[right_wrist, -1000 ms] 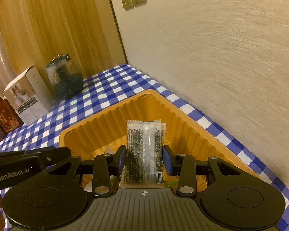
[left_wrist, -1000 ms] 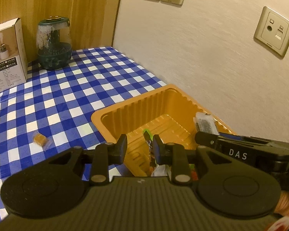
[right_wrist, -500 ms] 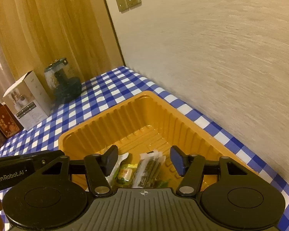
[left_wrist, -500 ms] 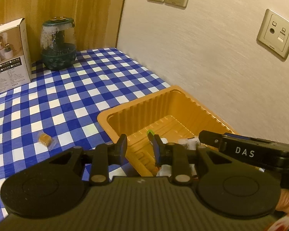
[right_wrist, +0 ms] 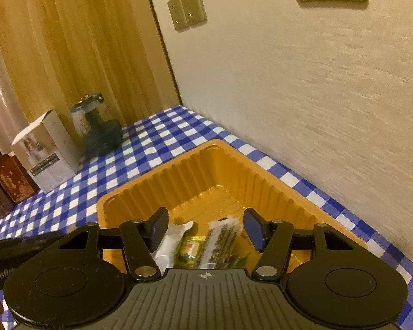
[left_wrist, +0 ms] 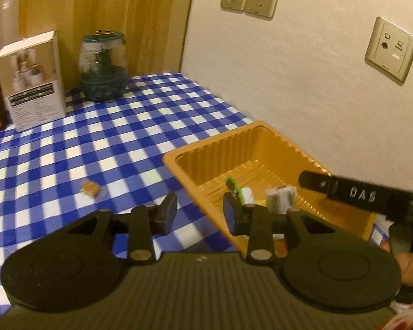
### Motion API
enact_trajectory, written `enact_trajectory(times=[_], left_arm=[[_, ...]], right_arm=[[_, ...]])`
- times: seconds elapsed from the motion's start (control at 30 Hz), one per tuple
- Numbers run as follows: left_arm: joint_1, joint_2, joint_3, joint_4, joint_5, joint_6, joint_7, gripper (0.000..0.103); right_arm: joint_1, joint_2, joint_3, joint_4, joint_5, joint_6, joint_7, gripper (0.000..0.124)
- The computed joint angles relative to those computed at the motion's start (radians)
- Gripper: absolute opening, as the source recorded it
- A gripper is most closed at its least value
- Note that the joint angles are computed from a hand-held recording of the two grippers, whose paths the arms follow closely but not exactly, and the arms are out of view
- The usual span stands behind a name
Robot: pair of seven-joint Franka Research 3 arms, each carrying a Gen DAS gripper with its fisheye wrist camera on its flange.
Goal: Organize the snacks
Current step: 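Open both grippers to drop the foil wrapper and snack packet into the tray, then withdraw both grippers from the tray toward the red chocolate bar and caramel cube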
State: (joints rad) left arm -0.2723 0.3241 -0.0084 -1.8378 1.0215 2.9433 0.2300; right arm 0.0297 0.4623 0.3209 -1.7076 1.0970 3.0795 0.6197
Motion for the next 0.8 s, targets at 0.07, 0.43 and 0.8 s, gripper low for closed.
enact_trajectory(times=[0.07, 0.43, 0.8], left_arm=[[-0.006, -0.034, 0.007, -0.041, 0.022, -0.010, -0.029, 0.035], [0.076, -0.237, -0.067, -0.281, 0.158, -0.067, -0.228, 0.049], [0.182, -0.411, -0.149, -0.469, 0.171, -0.143, -0.288, 0.065]], right_arm=[[-0.016, -0.016, 0.026, -0.019, 0.031, 0.009, -0.036, 0.062], [-0.007, -0.143, 0.055, -0.140, 0.340, -0.029, -0.342, 0.076], [0.096, -0.248, -0.025, -0.240, 0.559, -0.131, -0.561, 0.077]])
